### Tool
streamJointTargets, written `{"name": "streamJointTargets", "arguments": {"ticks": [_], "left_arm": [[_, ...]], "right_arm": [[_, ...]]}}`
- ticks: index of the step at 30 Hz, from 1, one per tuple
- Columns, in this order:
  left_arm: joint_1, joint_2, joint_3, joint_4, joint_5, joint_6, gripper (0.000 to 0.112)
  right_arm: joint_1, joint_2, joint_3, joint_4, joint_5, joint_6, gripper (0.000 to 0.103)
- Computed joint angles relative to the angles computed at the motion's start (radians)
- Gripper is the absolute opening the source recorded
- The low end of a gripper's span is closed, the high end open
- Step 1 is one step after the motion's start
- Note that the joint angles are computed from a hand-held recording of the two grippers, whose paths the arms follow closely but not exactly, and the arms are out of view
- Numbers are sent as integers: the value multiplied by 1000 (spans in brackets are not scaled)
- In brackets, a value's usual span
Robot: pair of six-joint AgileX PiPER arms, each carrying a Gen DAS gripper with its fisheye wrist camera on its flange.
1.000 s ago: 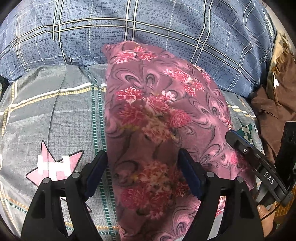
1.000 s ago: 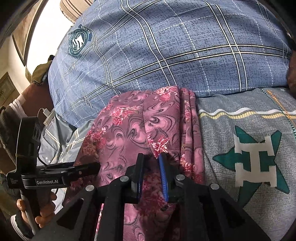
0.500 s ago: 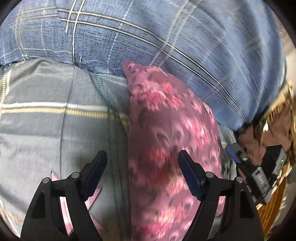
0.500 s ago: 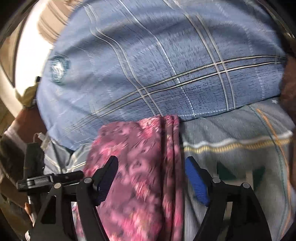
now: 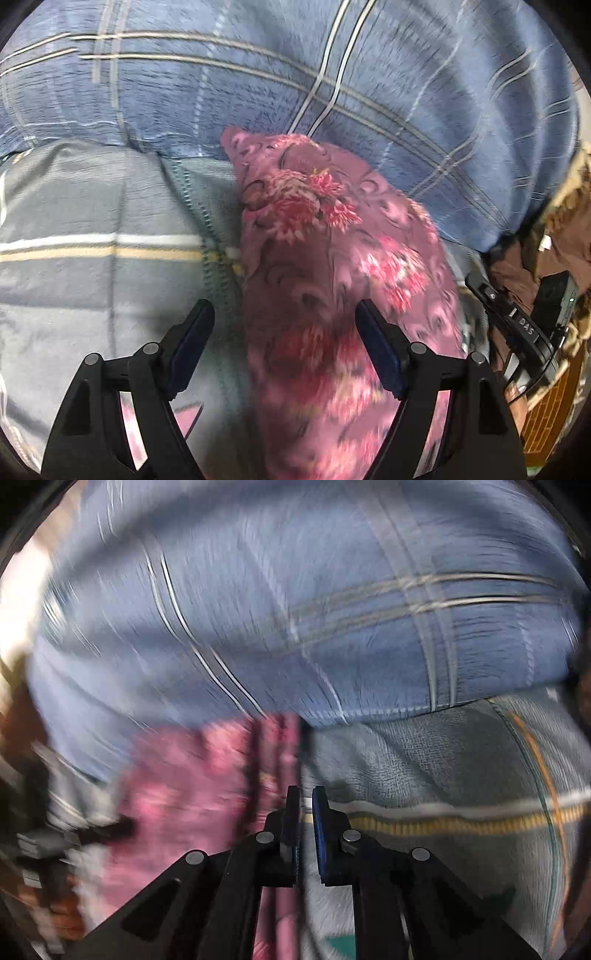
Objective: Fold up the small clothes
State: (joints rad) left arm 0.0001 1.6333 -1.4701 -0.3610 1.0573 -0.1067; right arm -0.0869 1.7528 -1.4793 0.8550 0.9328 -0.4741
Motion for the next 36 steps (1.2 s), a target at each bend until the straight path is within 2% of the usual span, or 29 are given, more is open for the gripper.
{"name": "streamJointTargets", "arguments": {"ticks": [2, 3, 4, 5, 7, 9, 10, 13, 15, 17, 19, 20, 21, 23, 24, 25, 27, 30, 33, 36], "left_arm": [[58, -52, 64, -98, 16, 80, 79], [89, -66, 92, -152, 33, 116, 79], [119, -78, 121, -199, 49, 147, 79], [141, -87, 149, -243, 62, 175, 79], [159, -95, 199, -310, 78, 198, 79], [173, -86, 228, -358, 100, 223, 79], [140, -85, 237, -366, 90, 200, 79], [98, -81, 228, -374, 71, 185, 79], [58, -57, 186, -346, 60, 139, 80], [30, -49, 168, -312, 46, 113, 80], [-16, -41, 150, -270, 11, 68, 80], [-41, -40, 142, -238, -7, 36, 79], [-68, -47, 138, -193, -25, -7, 75], [-125, -75, 127, -71, -44, -88, 54], [-167, -86, 116, 9, -52, -139, 49], [-202, -104, 115, 71, -62, -175, 39], [-269, -130, 101, 180, -62, -257, 33], [-303, -178, 104, 232, -52, -306, 31], [-269, -239, 116, 194, -31, -260, 30], [-280, -266, 88, 220, 14, -277, 30]], "right_arm": [[-56, -18, 31, 78, 121, -73, 27], [-64, -26, 49, 85, 155, -85, 41], [-66, -34, 70, 92, 173, -96, 48], [-65, -40, 91, 107, 184, -112, 48], [-43, -55, 132, 107, 148, -125, 50], [-32, -42, 132, 87, 137, -96, 60], [-20, -34, 140, 113, 132, -104, 60], [-8, -14, 131, 202, 217, -190, 61], [15, -24, 126, 186, 208, -238, 65], [37, -22, 121, 133, 174, -232, 65], [60, -22, 121, 82, 133, -201, 55], [71, -35, 124, 62, 111, -199, 54], [99, -55, 125, 10, 74, -177, 47], [167, -103, 134, -98, -5, -124, 40], [207, -133, 139, -177, -47, -81, 36], [234, -165, 156, -237, -75, -57, 33], [287, -206, 160, -349, -112, 14, 29], [327, -252, 152, -448, -112, 89, 24], [321, -294, 130, -436, -60, 84, 21], [332, -296, 77, -430, 18, 123, 21]]}}
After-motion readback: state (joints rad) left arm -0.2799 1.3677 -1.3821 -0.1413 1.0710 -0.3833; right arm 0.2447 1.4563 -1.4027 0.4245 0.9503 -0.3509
